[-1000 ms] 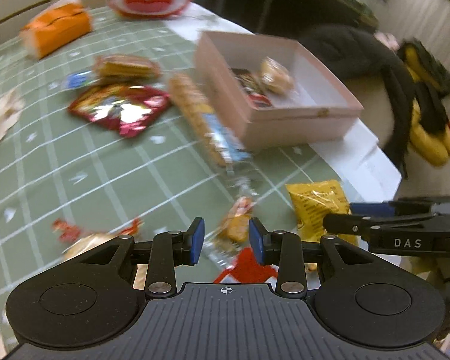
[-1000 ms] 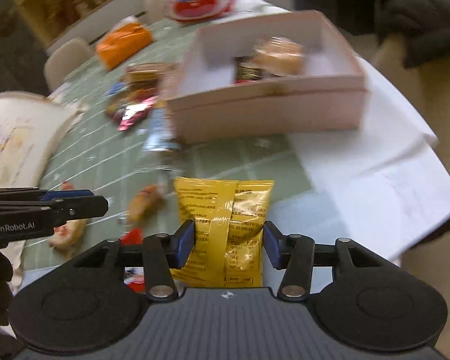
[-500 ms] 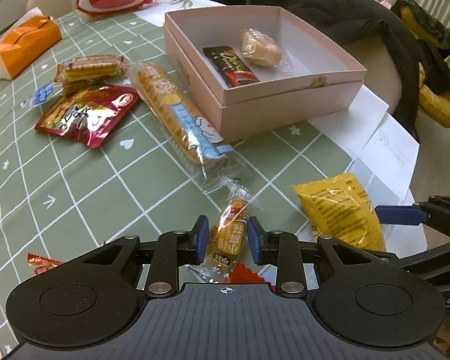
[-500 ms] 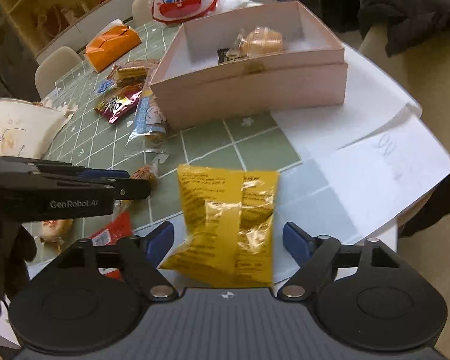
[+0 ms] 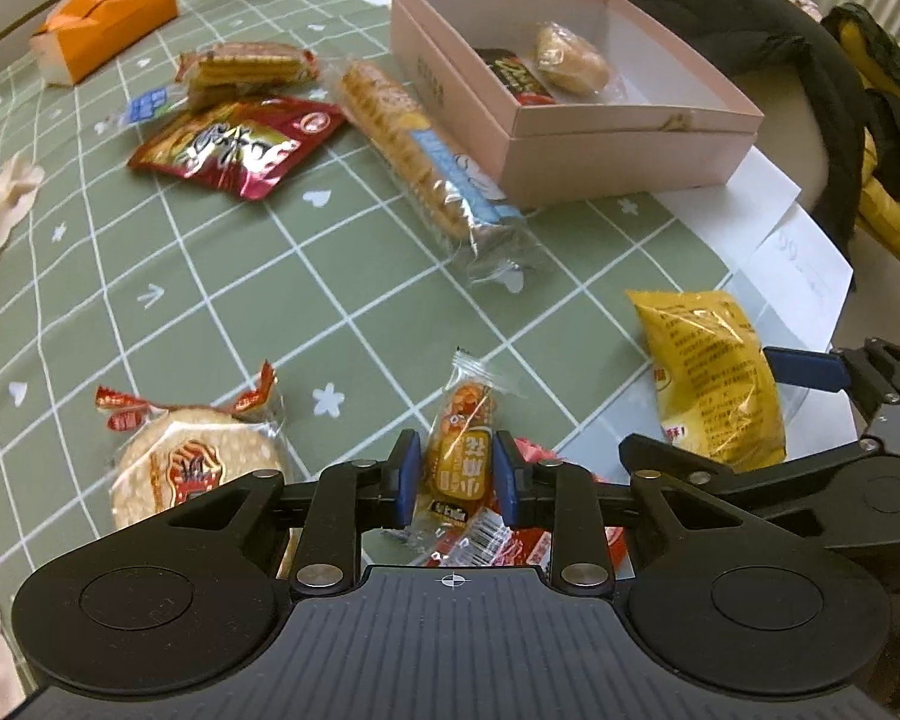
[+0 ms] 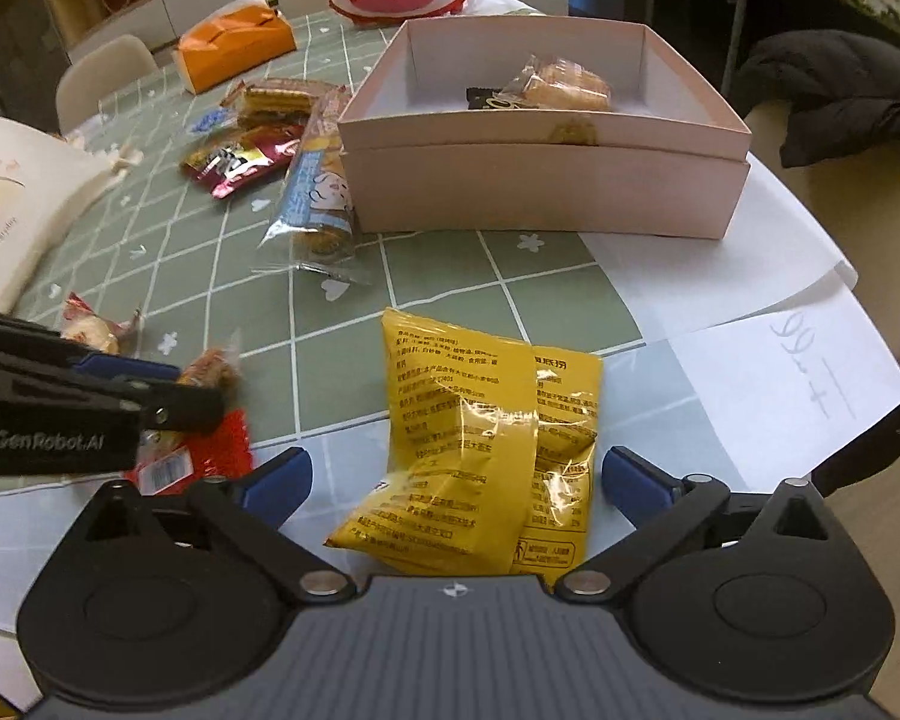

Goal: Organize snacks
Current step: 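Carry small snack into pink box with left gripper while right gripper drops yellow bag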

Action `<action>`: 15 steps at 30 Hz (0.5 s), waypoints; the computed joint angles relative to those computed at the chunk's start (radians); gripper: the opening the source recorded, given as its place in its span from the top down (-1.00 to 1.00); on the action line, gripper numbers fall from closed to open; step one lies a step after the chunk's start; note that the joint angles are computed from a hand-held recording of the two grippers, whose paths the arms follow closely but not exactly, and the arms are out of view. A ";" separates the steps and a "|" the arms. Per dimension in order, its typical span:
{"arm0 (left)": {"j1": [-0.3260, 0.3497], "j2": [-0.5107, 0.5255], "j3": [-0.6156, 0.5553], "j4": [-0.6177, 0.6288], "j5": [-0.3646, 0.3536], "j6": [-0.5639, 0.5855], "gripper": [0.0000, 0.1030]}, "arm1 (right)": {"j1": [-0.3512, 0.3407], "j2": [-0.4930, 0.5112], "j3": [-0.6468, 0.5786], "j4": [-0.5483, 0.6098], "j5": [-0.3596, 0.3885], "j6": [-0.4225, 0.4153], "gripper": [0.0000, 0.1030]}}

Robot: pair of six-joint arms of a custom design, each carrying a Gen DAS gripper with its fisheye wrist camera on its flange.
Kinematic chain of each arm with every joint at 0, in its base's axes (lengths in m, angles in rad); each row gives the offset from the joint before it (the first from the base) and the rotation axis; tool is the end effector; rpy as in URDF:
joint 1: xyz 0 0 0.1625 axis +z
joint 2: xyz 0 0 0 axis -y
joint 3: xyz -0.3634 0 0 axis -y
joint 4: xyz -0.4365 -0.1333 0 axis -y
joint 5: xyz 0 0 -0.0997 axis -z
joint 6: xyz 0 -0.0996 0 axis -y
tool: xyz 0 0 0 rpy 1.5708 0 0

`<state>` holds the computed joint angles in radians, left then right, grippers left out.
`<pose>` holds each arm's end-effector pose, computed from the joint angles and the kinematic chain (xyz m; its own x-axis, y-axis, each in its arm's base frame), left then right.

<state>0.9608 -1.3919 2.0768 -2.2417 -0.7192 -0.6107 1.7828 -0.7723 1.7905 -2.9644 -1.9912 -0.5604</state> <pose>-0.1166 -0.5303 0.1770 -0.7659 -0.1537 -0.6243 0.1631 0.8928 -0.4199 0.2201 -0.5822 -0.0035 -0.6786 -0.5222 0.5165 -0.6569 0.7461 -0.1087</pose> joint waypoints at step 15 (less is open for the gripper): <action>-0.008 -0.020 0.049 -0.094 0.012 0.030 0.40 | 0.001 0.000 -0.065 0.100 -0.025 0.009 -0.54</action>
<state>0.9525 -1.4123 2.1258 -2.3355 -0.7072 -0.5802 1.7836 -0.7719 1.7252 -2.8648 -2.0163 -0.5510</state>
